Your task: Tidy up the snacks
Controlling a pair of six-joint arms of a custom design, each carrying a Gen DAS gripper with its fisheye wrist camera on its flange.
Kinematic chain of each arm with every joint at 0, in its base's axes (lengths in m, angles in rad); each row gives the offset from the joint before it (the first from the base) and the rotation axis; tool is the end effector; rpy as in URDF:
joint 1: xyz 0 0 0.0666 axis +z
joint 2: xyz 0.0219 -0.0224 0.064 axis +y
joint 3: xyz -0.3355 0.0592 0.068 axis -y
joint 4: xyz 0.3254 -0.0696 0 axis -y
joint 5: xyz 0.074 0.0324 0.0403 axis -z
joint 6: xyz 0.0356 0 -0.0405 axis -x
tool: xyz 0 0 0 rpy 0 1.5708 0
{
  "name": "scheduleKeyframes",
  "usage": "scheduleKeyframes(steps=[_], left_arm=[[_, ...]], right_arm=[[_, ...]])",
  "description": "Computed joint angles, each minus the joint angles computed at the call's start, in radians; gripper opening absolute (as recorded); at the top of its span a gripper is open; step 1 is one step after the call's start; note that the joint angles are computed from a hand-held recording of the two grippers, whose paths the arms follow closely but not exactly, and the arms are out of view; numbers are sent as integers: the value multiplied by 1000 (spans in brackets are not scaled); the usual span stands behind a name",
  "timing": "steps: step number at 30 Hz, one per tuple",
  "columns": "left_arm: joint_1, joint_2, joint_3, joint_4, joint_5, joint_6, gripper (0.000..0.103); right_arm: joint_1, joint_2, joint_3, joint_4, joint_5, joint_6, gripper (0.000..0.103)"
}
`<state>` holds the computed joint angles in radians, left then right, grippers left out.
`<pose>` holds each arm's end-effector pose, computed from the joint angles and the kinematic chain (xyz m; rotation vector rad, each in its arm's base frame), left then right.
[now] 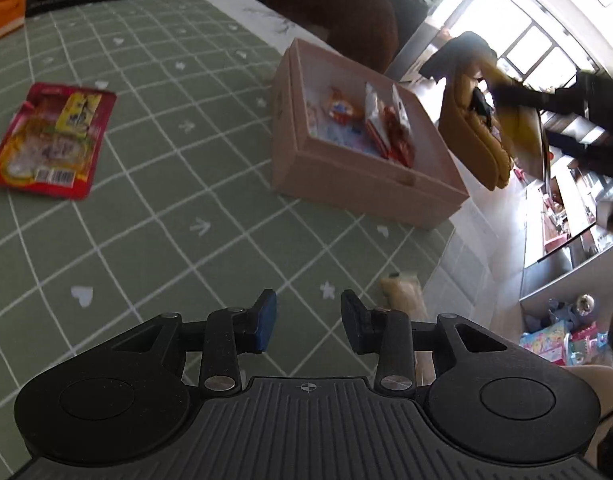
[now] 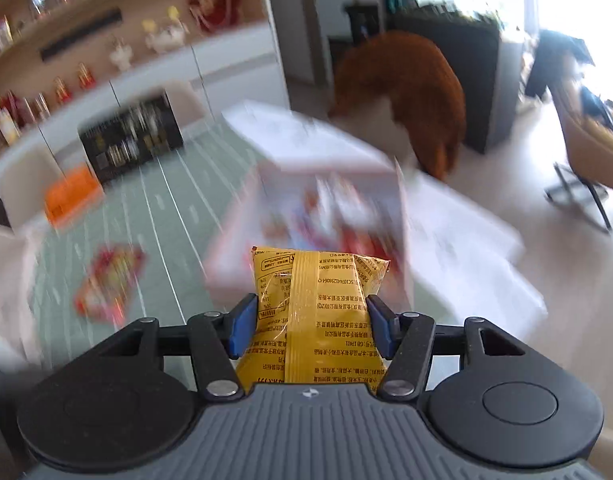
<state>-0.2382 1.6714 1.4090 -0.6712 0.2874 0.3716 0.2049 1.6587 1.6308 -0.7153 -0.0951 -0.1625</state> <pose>0.4850 -0.1286 0.2861 -0.0486 2.5550 -0.6051 0.5132 0.1097 0.3756 -0.0980 2.3262 0.2956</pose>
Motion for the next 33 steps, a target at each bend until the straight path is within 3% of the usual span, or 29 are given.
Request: scheduleKeyframes(steps=[2,5,7,13,19,23,29,33], left_arm=[[5,-8,-21,-6,-3,-6,40],[32,-35,-45,13,-27,0,40],[55,-50,-63,33,-46,20,40],[127,-62,-89,85,-71,40,40],[204,-43,-56,170,-200,47,40],[248,65,76,158,-279,6,40],[280,265,323,48,-262,-17,40],[254,245,277,74,-230,-150,42]], right_arm=[[-5,88,155,-10,-39,-8,66],[-10,246,434,-160,-66,-23,68],[-6,267,463,-181,-34,-14,68],[0,190,242,-153,-18,28,68],[29,114,15,-146,21,84,68],[55,95,-60,-141,12,72,68],[75,80,-104,-122,13,32,68],[67,66,-118,-123,2,19,68]])
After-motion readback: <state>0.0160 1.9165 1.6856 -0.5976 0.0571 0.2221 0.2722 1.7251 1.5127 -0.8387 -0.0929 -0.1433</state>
